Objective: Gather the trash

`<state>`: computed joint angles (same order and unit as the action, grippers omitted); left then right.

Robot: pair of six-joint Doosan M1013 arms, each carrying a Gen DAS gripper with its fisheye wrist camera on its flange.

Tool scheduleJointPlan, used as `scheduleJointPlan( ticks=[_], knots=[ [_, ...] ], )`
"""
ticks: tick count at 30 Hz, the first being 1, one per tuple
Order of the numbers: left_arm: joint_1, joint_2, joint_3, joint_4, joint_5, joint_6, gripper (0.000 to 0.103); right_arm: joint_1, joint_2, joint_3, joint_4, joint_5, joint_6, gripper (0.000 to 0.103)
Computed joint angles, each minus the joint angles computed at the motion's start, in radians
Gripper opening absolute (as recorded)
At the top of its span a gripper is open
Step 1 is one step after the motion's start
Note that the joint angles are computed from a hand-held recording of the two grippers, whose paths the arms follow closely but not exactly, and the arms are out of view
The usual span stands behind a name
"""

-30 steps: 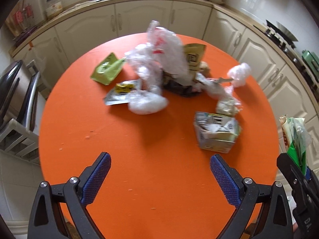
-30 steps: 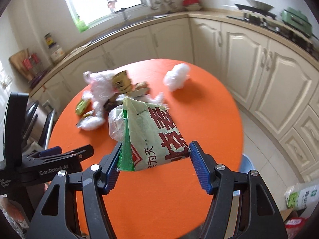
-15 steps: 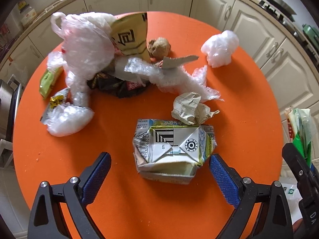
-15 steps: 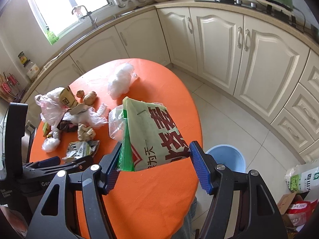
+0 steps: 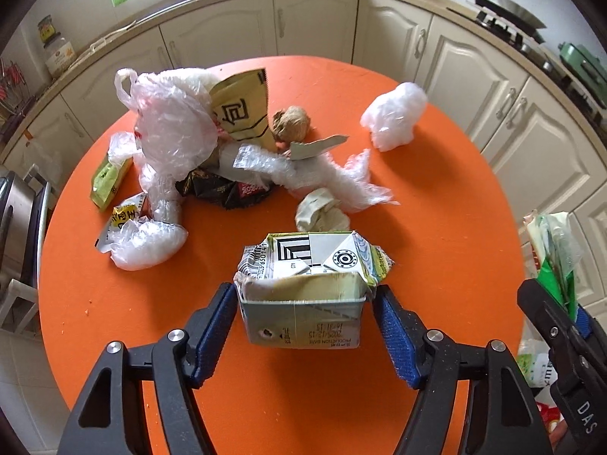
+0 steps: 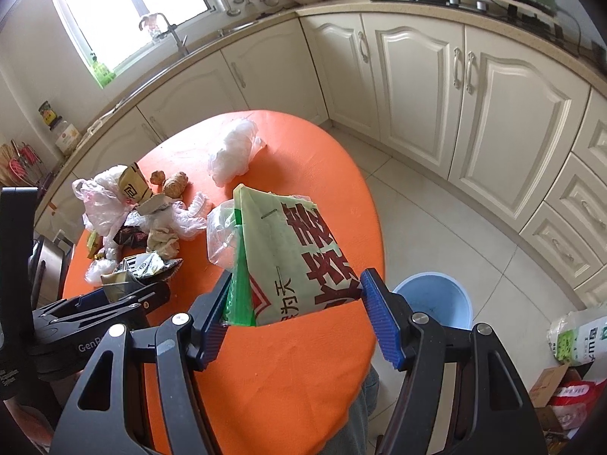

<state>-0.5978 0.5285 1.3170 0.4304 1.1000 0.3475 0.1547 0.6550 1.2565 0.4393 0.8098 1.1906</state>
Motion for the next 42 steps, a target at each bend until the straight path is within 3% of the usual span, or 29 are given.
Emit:
scheduleJointPlan(
  ticks=[6,7,8,17,18,20,21,22,23,26,34,38,42],
  knots=[
    [-0.042,-0.01,-0.013,0.034,0.008,0.009,0.058,-0.024,-0.05,0.065,0.033,-0.049,-0.02,0.067],
    [-0.046,-0.01,-0.014,0.033,-0.001,0.013,0.011,-0.03,-0.058,0.077,0.034,-0.058,-0.016,0.067],
    [-0.049,-0.014,-0.013,0.01,0.001,0.019,0.0,-0.036,-0.065,0.086,0.036,-0.065,-0.013,0.067],
    [-0.047,-0.051,0.017,-0.07,-0.009,0.034,0.004,-0.073,-0.107,0.141,0.043,-0.103,0.002,0.067],
    [-0.046,-0.067,0.035,-0.072,-0.026,0.026,0.01,-0.073,-0.107,0.143,0.043,-0.101,0.0,0.067],
    [-0.043,-0.09,0.063,-0.07,-0.054,0.0,0.04,-0.073,-0.105,0.142,0.05,-0.091,-0.007,0.067],
    [-0.047,-0.105,0.082,-0.041,-0.065,-0.039,0.064,-0.071,-0.103,0.141,0.054,-0.087,-0.01,0.067],
    [-0.053,-0.113,0.093,-0.001,-0.067,-0.076,0.078,-0.069,-0.1,0.138,0.058,-0.082,-0.017,0.067],
    [-0.061,-0.119,0.104,0.041,-0.063,-0.112,0.08,-0.067,-0.098,0.137,0.062,-0.077,-0.024,0.067],
    [-0.067,-0.111,0.101,0.091,-0.019,-0.144,0.082,-0.06,-0.091,0.13,0.07,-0.058,-0.046,0.067],
    [-0.01,-0.034,0.057,-0.109,0.027,-0.009,0.086,-0.046,-0.072,0.11,0.036,-0.037,-0.028,0.067],
    [-0.013,-0.035,0.061,-0.071,-0.015,-0.009,0.072,-0.04,-0.055,0.088,0.004,-0.021,0.005,0.067],
    [-0.022,-0.027,0.047,-0.043,0.006,-0.014,0.068,-0.037,-0.044,0.073,-0.006,-0.009,0.012,0.067]
  ],
)
